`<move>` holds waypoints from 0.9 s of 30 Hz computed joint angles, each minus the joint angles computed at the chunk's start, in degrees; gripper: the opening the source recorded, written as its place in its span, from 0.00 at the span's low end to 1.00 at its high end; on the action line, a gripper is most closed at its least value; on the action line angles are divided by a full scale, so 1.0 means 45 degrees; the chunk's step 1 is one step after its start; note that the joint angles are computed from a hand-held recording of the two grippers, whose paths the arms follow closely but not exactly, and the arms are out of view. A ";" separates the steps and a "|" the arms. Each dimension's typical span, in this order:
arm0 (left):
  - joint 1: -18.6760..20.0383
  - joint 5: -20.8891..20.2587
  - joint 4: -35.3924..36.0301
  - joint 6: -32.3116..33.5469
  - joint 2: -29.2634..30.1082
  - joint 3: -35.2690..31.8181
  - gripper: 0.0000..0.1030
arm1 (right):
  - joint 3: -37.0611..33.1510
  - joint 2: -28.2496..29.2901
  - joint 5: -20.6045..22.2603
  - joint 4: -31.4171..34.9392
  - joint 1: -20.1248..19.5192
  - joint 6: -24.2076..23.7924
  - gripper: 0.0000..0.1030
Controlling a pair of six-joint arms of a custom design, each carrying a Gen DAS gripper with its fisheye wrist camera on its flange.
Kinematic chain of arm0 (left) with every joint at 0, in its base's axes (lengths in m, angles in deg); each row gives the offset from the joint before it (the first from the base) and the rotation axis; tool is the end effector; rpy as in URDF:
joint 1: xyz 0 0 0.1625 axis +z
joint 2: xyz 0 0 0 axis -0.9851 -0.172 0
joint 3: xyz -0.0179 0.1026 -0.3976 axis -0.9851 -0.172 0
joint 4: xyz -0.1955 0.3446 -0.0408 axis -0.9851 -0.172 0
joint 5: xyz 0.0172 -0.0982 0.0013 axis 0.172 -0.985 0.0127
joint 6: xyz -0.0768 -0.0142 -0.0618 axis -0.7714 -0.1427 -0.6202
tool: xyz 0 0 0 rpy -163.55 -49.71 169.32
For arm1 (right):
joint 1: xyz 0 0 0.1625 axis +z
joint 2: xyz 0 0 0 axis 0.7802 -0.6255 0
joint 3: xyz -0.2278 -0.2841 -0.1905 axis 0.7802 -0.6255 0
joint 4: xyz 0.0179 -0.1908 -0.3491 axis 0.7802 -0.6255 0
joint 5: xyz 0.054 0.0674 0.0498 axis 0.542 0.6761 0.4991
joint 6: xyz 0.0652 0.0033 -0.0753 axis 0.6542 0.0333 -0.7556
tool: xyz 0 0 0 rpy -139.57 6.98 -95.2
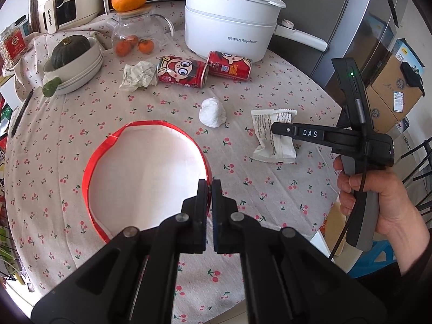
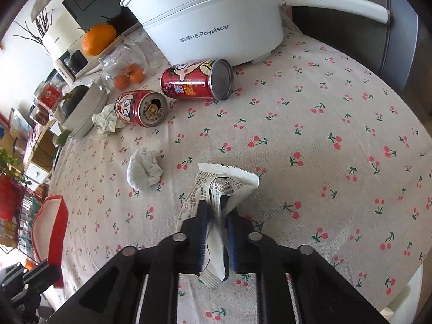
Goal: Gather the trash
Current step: 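Grasp the silver-and-white wrapper with the right tool while the left tool holds the lid, then carry the lid and wrapper over the white bin and open both tools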
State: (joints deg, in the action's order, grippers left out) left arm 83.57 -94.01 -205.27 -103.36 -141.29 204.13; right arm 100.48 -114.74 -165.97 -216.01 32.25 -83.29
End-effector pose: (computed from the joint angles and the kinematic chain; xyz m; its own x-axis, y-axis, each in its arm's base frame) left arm -0.3166 -0.2090 0.0610 -0.7874 -0.0592 -0.6136 0.2880 0.8448 -0.4510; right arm 0.0650 -0.3766 0.2130 -0.8584 -0.3281 0.3943 -0.4164 0.8946 -0.1620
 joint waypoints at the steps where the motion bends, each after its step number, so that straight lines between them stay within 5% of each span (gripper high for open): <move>1: -0.0056 0.0005 0.0000 -0.0030 -0.0002 -0.0008 0.04 | 0.0033 -0.0169 -0.0025 0.0078 0.0047 -0.0053 0.10; 15: -0.0683 0.0127 -0.1718 0.1149 0.1259 -0.0744 0.04 | -0.0297 -0.5513 -0.0337 0.4609 0.0418 -0.0982 0.08; 27: -0.0768 -0.0786 -0.4982 0.4840 0.4669 -0.2871 0.04 | -0.1096 -0.9581 0.0005 0.7435 -0.3012 -0.3357 0.08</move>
State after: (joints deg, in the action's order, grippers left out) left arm 80.12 -97.54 -227.69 -81.58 -120.28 191.21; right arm 95.55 -157.85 -165.95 -182.55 18.70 -98.40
